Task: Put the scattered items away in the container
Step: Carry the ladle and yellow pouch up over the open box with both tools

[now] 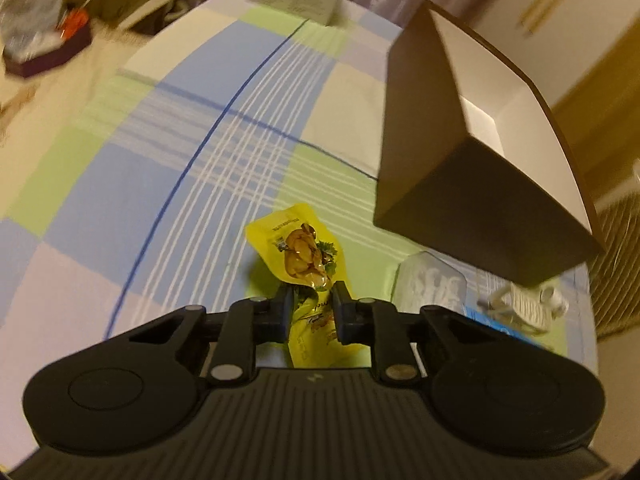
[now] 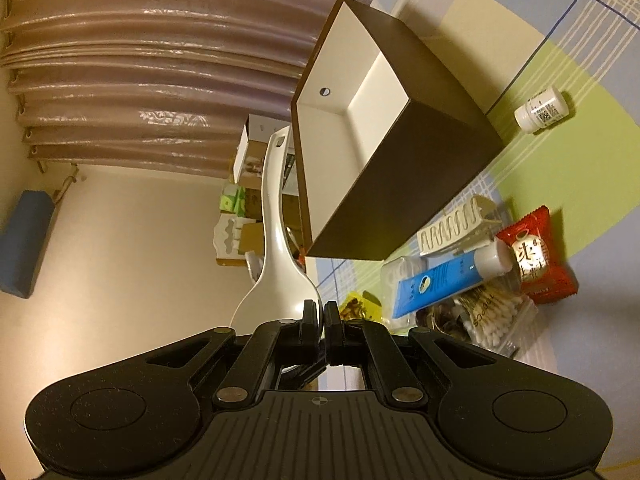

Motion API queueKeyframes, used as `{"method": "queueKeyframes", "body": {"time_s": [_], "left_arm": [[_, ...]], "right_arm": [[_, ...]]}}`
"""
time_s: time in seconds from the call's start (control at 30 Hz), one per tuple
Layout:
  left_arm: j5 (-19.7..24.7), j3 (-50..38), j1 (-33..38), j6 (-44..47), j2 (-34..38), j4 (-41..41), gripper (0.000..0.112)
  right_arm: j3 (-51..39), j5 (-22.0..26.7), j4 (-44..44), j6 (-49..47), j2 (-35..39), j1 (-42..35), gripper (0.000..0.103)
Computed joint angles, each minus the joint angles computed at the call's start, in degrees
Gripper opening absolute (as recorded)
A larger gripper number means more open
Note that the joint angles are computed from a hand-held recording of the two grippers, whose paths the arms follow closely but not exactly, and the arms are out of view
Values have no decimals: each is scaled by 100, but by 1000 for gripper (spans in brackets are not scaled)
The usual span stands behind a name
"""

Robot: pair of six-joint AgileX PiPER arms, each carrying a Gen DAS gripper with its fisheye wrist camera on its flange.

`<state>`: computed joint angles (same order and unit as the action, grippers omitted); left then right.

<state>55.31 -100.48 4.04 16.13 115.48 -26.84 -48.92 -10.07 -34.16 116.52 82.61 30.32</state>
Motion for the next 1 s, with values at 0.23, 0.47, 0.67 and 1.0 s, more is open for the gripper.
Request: {"method": "queueKeyframes", "body": {"time_s": [0.23, 0.47, 0.67, 1.0], "left_arm": [[241, -153, -114, -30, -94, 309, 5], [279, -8, -104, 96, -352, 311, 4], [392, -64, -37, 276, -573, 150, 4], [766, -608, 22, 603, -729, -220, 4]], "right_arm": [[62, -376, -242, 182, 114, -202, 5], [146, -538, -136, 70, 97, -256, 5], [144, -597, 90, -181, 105, -250, 5], [113, -695, 463, -476, 164, -280, 5]]}}
